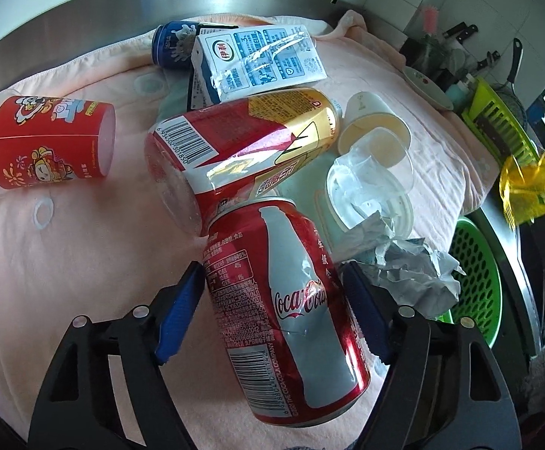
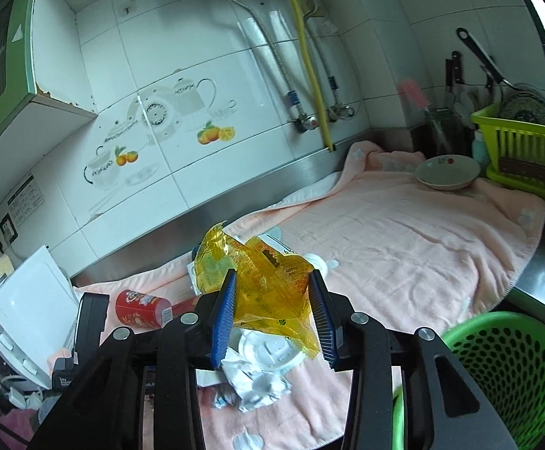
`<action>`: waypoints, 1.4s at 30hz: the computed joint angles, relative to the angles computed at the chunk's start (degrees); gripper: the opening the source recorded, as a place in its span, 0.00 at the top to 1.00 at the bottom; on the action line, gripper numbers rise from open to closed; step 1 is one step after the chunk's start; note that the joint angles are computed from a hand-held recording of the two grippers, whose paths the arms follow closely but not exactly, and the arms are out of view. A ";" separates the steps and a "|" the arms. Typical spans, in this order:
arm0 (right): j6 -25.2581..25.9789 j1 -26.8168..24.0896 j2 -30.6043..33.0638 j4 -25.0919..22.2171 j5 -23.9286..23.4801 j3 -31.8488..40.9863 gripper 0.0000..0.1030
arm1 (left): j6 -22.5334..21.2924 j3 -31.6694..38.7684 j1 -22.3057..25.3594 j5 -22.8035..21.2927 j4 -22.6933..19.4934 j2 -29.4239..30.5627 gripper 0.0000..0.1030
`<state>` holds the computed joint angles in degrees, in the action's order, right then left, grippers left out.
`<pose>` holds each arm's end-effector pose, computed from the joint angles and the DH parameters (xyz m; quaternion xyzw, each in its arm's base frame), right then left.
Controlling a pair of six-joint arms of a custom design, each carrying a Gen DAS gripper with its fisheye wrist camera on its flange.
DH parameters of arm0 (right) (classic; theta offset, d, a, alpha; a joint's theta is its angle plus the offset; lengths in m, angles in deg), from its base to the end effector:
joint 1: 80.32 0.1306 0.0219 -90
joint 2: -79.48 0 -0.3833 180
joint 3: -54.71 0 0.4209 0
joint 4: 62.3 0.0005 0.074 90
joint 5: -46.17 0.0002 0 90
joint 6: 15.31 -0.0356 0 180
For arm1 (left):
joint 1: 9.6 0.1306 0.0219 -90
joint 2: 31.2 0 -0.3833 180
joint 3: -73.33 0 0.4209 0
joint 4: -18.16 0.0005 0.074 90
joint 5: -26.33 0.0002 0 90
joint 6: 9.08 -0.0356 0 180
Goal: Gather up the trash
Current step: 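Carry the yellow bag with the right tool into the green basket while the left tool grasps the Coca-Cola can, then lower the Coca-Cola can into the green basket and open the left tool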
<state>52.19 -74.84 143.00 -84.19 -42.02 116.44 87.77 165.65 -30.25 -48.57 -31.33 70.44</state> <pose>0.3704 0.0339 0.4163 0.1324 0.8265 0.1194 0.5339 0.5304 -0.2103 0.3450 0.1498 0.9437 -0.1863 0.2288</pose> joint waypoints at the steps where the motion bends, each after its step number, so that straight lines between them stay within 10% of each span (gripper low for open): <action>1: -0.21 -0.04 -0.68 -0.42 0.65 -0.60 0.64 | -0.03 -0.16 0.09 0.12 0.14 -0.13 0.28; 26: -4.88 -9.02 -10.24 -13.69 10.34 -13.02 0.63 | -4.91 -4.69 3.46 6.60 0.17 -10.25 0.30; 42: -5.77 -13.90 -15.12 -16.33 9.56 -17.98 0.44 | -6.86 0.96 -6.92 10.55 -1.74 -9.19 0.30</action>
<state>46.42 -88.74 127.88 -100.52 -32.47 98.46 80.91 166.61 -37.17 -38.01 -33.07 61.25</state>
